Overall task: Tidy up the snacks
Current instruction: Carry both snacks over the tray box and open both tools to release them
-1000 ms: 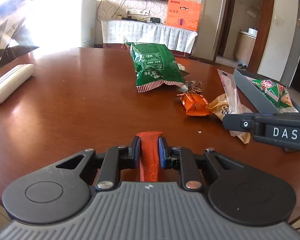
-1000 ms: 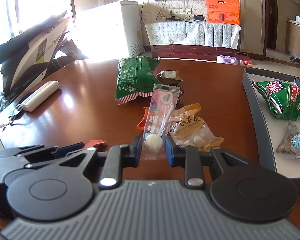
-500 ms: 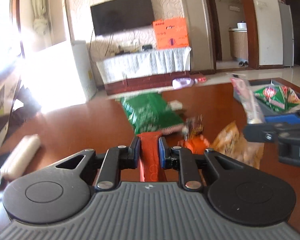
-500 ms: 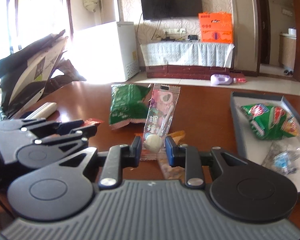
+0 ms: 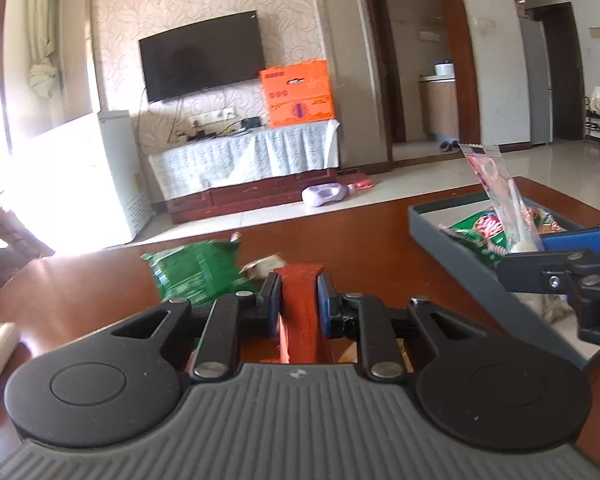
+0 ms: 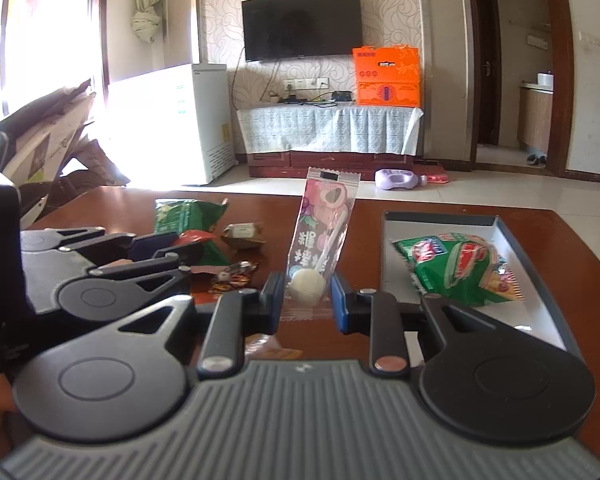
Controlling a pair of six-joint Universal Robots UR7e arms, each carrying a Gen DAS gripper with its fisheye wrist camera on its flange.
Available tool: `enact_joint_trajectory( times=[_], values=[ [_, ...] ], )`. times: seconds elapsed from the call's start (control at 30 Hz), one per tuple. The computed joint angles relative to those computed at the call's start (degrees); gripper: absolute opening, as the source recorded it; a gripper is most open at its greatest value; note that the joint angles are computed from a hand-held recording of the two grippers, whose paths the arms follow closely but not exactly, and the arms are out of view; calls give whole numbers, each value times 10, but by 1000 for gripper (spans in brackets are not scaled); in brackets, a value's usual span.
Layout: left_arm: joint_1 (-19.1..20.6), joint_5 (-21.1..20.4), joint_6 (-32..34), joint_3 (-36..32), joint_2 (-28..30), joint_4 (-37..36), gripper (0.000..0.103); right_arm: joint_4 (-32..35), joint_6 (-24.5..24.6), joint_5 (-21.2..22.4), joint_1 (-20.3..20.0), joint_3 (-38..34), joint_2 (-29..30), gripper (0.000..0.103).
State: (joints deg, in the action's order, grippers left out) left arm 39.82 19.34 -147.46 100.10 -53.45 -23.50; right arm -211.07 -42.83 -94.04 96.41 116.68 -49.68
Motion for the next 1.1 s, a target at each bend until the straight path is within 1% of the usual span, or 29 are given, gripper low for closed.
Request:
enact_joint_trajectory(
  times=[0.03, 0.17, 0.23, 0.4, 0.53, 0.63, 0.8, 0.93, 1.1],
  values=[
    [3, 7, 1, -7, 6, -1, 23, -3, 0, -2, -2, 0, -2, 29],
    [13, 31, -51, -48, 37, 42, 23, -8, 6, -4, -12, 0, -11, 29],
    [16, 43, -57, -66, 53, 50, 23, -10, 6, -9, -15, -2, -13, 29],
    [24, 67, -39, -104, 85, 45, 23, -13, 0, -14, -22, -2, -18, 29],
    [28, 77, -18, -125, 103, 34, 23, -10, -12, -19, -28, -11, -22, 29],
    [32, 82, -18, -138, 114, 32, 23, -9, -19, -26, -33, -17, -21, 29],
    [41, 93, 37, -156, 132, -6, 23, -10, -19, -25, -41, -22, -23, 29],
    [47, 104, 5, -186, 149, 23, 23, -5, -19, -22, -45, -26, -23, 29],
    [49, 128, -12, -214, 165, 45, 23, -3, -15, -26, -49, -22, -31, 29]
  ],
)
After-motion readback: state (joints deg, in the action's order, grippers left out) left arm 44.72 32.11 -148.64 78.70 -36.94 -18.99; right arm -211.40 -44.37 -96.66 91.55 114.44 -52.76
